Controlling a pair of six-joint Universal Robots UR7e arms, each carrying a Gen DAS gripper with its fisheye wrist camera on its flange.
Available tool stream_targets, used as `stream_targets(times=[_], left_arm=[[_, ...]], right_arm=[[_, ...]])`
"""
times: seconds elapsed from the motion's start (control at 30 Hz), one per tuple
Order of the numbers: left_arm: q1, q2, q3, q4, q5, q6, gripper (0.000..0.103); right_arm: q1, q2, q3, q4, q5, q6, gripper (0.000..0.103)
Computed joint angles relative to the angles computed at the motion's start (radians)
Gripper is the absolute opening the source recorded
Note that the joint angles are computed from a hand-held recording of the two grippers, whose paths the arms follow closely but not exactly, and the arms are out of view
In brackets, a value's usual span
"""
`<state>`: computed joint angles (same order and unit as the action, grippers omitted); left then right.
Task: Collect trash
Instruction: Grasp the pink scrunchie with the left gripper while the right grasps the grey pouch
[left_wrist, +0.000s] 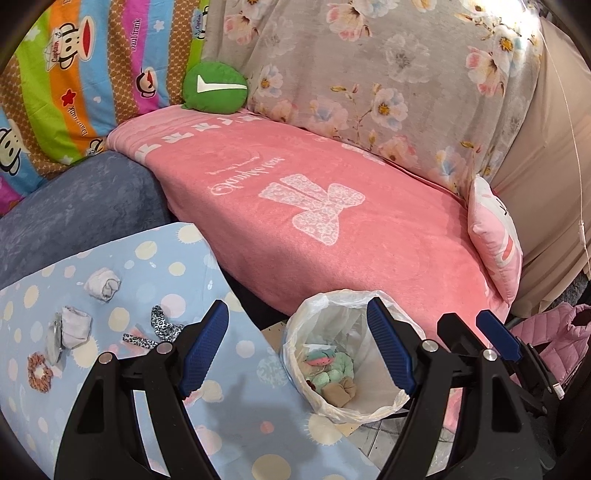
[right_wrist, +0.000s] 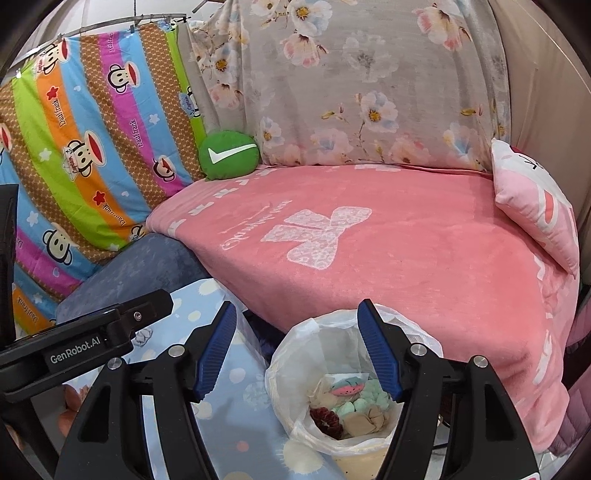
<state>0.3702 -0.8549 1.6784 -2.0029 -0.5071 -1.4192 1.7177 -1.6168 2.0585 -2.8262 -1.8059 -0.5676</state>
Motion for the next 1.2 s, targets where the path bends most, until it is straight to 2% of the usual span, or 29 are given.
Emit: stream_targets(times=[0.43, 0.73, 0.93, 1.2], left_arm=[[-0.011, -0.126, 0.128, 0.120, -0.006, -0.211, 0.073], [-0.026, -0.283, 0.268, 0.332, -0.053, -0.511, 0.075], [-0.044, -0.400, 0.374, 0.528, -0.133, -0.756, 0.079], [-0.089, -0.627, 0.555, 0.714, -0.298, -1.039, 0.081]], right_arm=[[0.067, 0.045, 0.031, -0.007, -0.031, -0.004, 0.066], [0.121, 0.096, 0.065, 0.005, -0.037, 0.015, 0.066], [0.167, 0.151, 0.101, 0.011, -0.042, 0.027, 0.066], [0.230, 0.243, 0.144, 0.011, -0.044, 0.055, 0.066]])
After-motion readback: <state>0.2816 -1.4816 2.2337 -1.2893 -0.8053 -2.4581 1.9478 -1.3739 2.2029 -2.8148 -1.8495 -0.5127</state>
